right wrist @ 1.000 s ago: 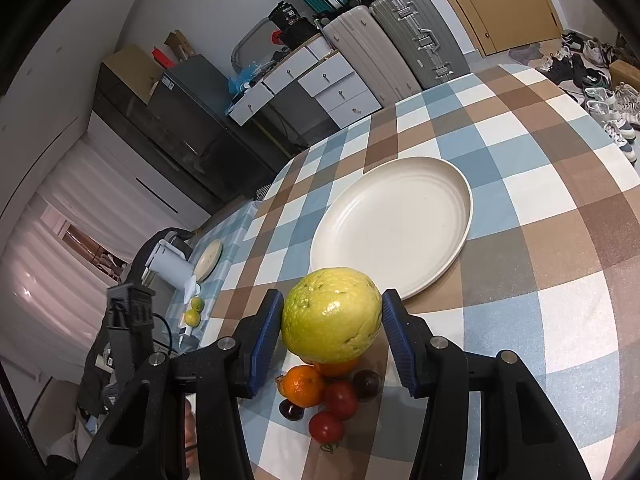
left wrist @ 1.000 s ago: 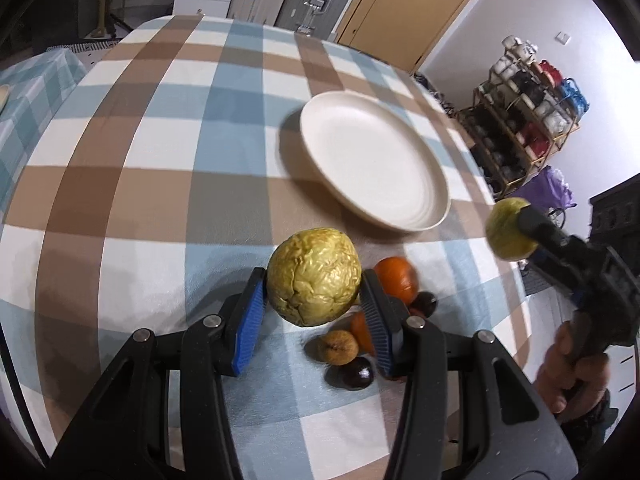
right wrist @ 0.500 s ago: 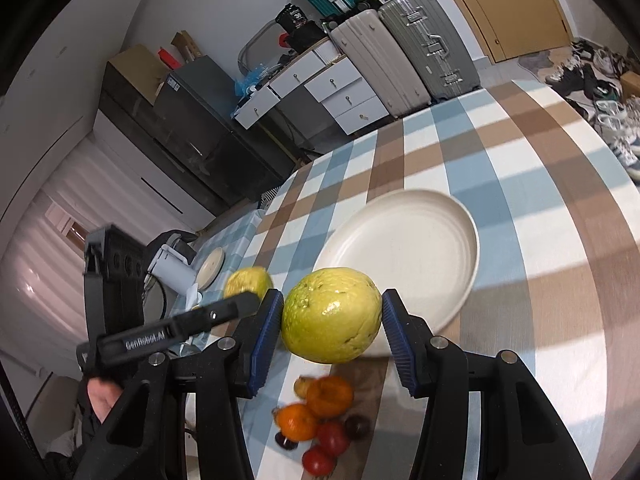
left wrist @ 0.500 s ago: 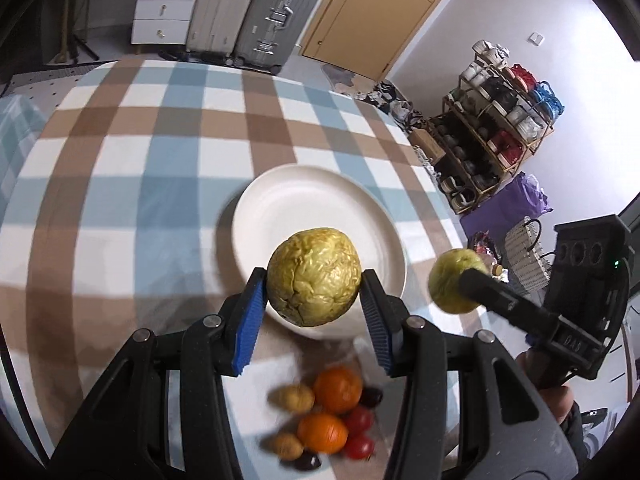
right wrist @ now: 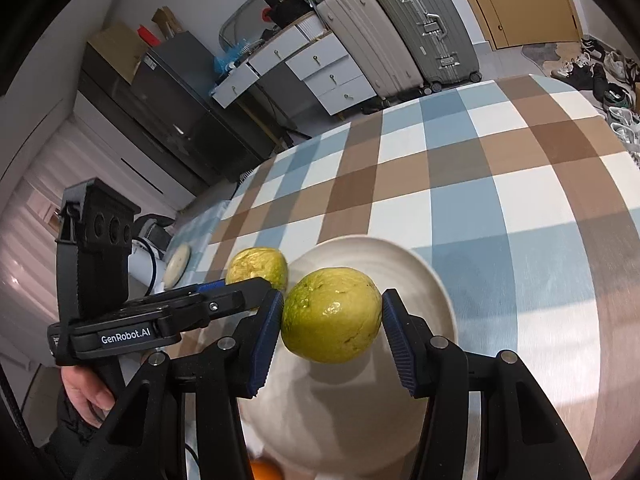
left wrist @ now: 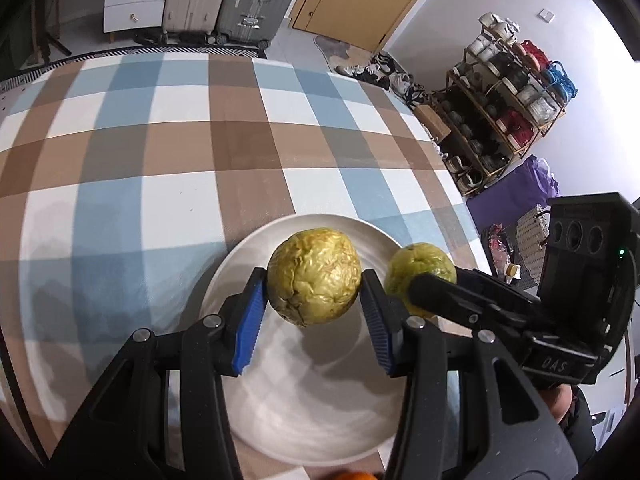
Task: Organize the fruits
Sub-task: 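Carry both fruits onto the cream plate and open both grippers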
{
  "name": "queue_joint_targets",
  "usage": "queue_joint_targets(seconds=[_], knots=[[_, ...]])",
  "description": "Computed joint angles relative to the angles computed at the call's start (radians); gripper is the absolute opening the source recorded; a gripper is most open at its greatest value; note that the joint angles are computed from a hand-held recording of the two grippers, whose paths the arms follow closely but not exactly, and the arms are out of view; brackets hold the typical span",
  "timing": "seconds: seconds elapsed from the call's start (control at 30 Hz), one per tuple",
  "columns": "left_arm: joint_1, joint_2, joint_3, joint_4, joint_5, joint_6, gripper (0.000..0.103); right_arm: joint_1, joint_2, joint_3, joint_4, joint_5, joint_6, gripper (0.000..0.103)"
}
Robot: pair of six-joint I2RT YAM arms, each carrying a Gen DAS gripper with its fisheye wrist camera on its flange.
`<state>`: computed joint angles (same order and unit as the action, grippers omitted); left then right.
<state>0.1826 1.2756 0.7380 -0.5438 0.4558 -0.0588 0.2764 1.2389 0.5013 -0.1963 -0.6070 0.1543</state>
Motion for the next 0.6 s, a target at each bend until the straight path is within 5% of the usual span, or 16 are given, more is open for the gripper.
queue_joint_targets(seconds=[0.27, 0.6], knots=[[-0.018, 0.134, -0.018, 0.128, -0.003, -0.038, 0.044, 0.008, 0.211, 0.038, 0.151, -0.004, 0.031, 0.051], [-0.04, 0.172, -0.029, 0.188, 0.002, -0.072, 0.044, 0.026, 0.282, 0.041, 0.221, 0.029, 0.084, 0.052]])
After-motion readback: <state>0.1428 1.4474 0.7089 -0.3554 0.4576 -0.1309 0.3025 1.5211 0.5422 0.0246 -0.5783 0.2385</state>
